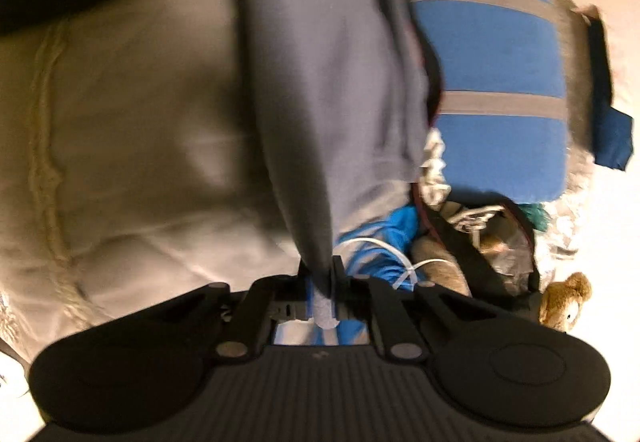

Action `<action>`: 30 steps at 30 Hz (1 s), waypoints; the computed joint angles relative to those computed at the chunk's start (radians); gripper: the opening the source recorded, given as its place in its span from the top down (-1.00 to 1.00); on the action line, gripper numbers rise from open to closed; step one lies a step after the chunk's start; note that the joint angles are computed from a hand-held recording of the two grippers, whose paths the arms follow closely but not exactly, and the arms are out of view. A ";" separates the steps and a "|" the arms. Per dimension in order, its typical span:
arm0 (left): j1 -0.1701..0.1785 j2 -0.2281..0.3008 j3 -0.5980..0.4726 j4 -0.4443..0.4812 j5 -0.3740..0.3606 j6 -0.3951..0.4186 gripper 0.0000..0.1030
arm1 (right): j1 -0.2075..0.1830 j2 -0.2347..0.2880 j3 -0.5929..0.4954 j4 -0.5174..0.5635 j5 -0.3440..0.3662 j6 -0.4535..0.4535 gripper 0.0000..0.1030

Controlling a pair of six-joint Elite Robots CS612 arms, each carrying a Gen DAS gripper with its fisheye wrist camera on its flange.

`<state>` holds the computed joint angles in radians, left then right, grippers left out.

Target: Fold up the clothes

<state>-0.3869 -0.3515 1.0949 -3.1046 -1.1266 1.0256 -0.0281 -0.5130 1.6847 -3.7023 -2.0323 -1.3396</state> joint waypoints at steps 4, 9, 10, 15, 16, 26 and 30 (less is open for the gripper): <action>0.011 -0.036 0.012 -0.014 -0.053 -0.029 0.96 | -0.006 -0.053 -0.002 0.022 0.019 0.078 0.85; 0.022 -0.090 0.010 0.051 -0.095 -0.109 0.96 | -0.006 -0.083 -0.028 0.036 0.020 0.163 0.84; 0.028 -0.101 0.005 0.077 -0.116 -0.143 0.96 | -0.007 -0.088 -0.031 0.044 0.024 0.172 0.84; 0.048 -0.125 -0.015 0.136 -0.175 -0.248 0.95 | -0.010 -0.087 -0.053 0.054 0.028 0.193 0.84; 0.050 -0.123 -0.023 0.137 -0.176 -0.251 0.95 | -0.011 -0.084 -0.060 0.051 0.026 0.196 0.84; 0.056 -0.048 -0.145 0.003 -0.147 -0.262 0.95 | -0.005 -0.025 -0.187 -0.038 -0.045 0.255 0.84; 0.059 -0.039 -0.111 -0.090 -0.148 -0.199 0.95 | 0.002 -0.034 -0.153 -0.057 -0.028 0.259 0.84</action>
